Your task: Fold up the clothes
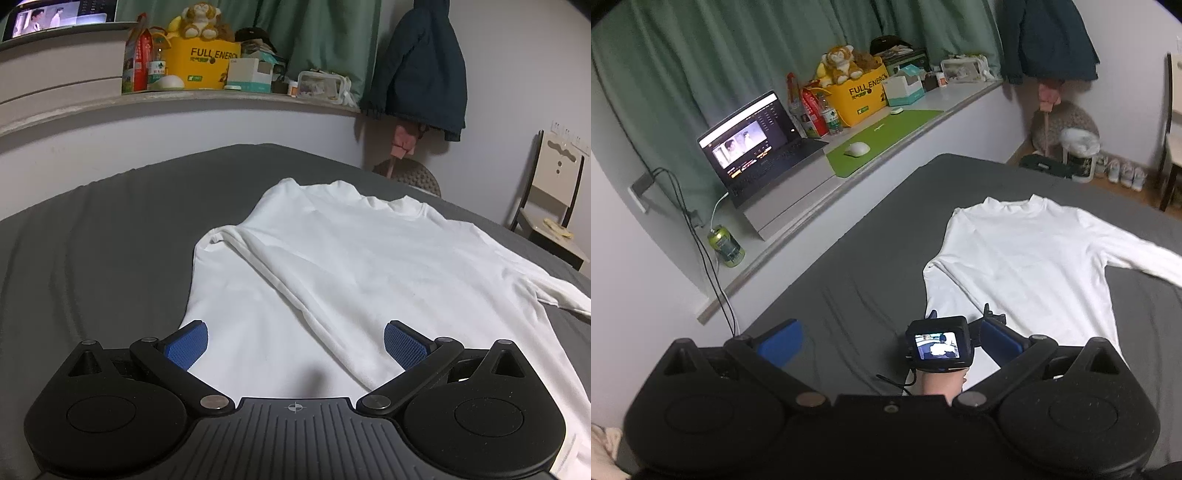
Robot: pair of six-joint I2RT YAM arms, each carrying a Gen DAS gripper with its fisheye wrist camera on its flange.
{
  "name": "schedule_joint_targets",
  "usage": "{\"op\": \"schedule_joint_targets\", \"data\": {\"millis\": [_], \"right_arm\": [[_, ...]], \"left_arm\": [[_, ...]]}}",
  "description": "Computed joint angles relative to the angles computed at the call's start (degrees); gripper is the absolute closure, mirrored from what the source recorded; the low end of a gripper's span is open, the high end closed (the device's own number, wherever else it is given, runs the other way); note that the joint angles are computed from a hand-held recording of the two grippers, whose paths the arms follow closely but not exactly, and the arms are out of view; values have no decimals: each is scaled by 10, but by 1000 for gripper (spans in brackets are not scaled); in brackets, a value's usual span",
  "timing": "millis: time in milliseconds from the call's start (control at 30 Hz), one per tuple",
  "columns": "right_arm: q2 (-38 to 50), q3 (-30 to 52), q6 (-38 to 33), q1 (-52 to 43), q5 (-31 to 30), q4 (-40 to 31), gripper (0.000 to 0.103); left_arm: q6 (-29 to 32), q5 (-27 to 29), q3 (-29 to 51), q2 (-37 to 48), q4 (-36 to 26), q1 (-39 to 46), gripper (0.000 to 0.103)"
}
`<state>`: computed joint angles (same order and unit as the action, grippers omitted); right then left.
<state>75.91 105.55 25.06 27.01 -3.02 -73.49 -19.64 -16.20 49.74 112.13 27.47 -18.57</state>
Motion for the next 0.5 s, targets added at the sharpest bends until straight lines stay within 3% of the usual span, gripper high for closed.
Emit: {"op": "schedule_joint_targets", "data": {"millis": [167,267,400,467,500], "right_arm": [[-44,-195,-113,-220,-165,114,0],[-13,-326,-199,-383,-203,231,0],[122,-423,-257,-555,-91,510,7],[243,-384,-280,-635,-70,622,15],[299,-342,-289,-664,-67,639,18]], "left_arm": [[9,2,8,6,0,-6,0],[11,11,13,12,4,-9,0],[16,59,11,21,33,-6,0],[21,88,10,24,51,-4,0],[24,103,9,26,62,-3,0]]}}
